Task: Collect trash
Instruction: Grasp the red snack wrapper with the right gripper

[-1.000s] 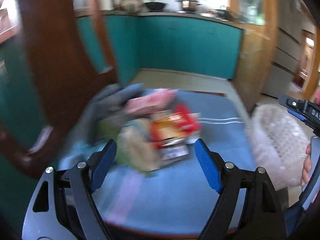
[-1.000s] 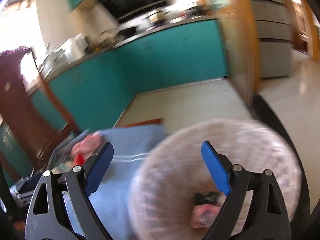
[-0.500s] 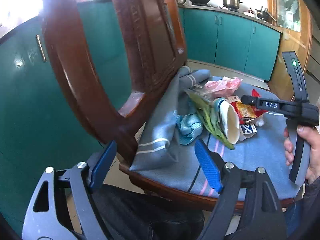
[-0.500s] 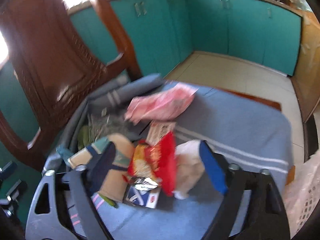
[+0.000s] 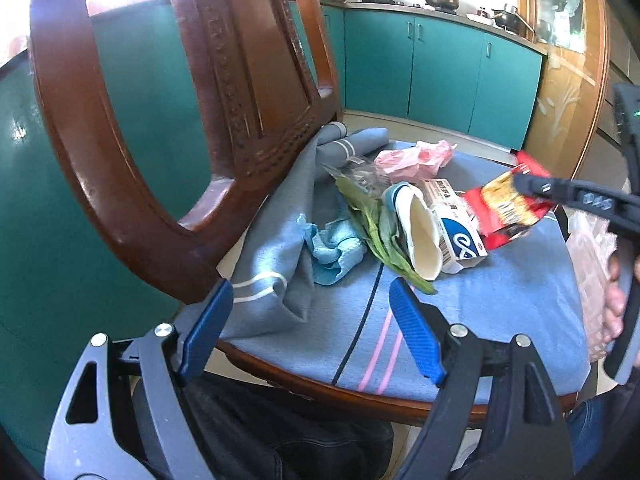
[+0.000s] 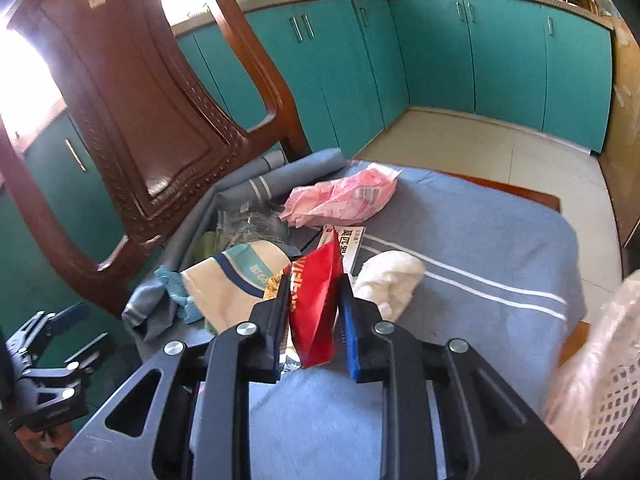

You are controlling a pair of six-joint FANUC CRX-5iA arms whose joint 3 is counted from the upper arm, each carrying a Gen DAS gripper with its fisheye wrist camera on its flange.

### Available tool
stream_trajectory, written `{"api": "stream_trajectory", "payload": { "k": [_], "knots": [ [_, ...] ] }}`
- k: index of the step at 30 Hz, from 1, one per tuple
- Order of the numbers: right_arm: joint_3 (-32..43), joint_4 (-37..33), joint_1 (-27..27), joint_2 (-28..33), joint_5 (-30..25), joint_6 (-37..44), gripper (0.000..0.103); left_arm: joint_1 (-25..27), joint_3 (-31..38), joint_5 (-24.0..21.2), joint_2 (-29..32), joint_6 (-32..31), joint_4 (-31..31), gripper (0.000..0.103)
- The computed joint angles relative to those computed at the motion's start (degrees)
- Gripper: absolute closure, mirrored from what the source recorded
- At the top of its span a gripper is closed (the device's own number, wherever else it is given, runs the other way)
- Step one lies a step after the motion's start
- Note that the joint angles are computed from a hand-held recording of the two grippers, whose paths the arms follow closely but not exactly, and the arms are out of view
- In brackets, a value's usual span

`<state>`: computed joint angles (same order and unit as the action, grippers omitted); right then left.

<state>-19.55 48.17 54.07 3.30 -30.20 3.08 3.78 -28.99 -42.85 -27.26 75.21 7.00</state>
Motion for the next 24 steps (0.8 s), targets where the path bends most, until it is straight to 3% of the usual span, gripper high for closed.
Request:
{"api": "stream_trajectory", "payload": {
  "k": [3, 7, 14, 17, 19, 21, 24],
  "knots": [
    [-3.11, 4.51, 0.14, -2.85, -1.0, -4.87, 0.079, -0.3, 0.28, -0.42, 0.13, 1.06, -0.71, 0.022],
    [-4.11, 2.59, -0.59, -3.31, 0.02, -5.58, 0.076, -0.74, 0.39, -0.77, 0.25, 1.04, -0.6, 0.022],
    [-0.95, -1.05, -0.69, 0.39, -0.21, -2.62, 0.056, -1.86, 0.15, -0.97, 0.26, -0.09, -0.57, 0.022],
    [0.77, -2.28, -0.64, 1.86, -1.89, -1.88, 0.043, -1.45, 0.13, -1.23, -0.26, -0.19, -0.67, 0.022],
    [2.66, -6.66, -0.44, 2.63, -2.67, 2.39, 0.032, -0.91, 0.03, -1.18, -0.36, -0.47, -0.27, 0.02],
    [4.75, -10.75, 0.29, 3.28, -4.36, 8.1, 0.028, -0.31, -0.03, -1.14, -0.29, -0.3, -0.17, 0.02],
    [9.01, -14.13, 2.38, 6.29, -10.75, 17.25, 0.019, 0.21, 0.03, -1.44, 0.35, 0.09, 0.16, 0.02]
  ]
}}
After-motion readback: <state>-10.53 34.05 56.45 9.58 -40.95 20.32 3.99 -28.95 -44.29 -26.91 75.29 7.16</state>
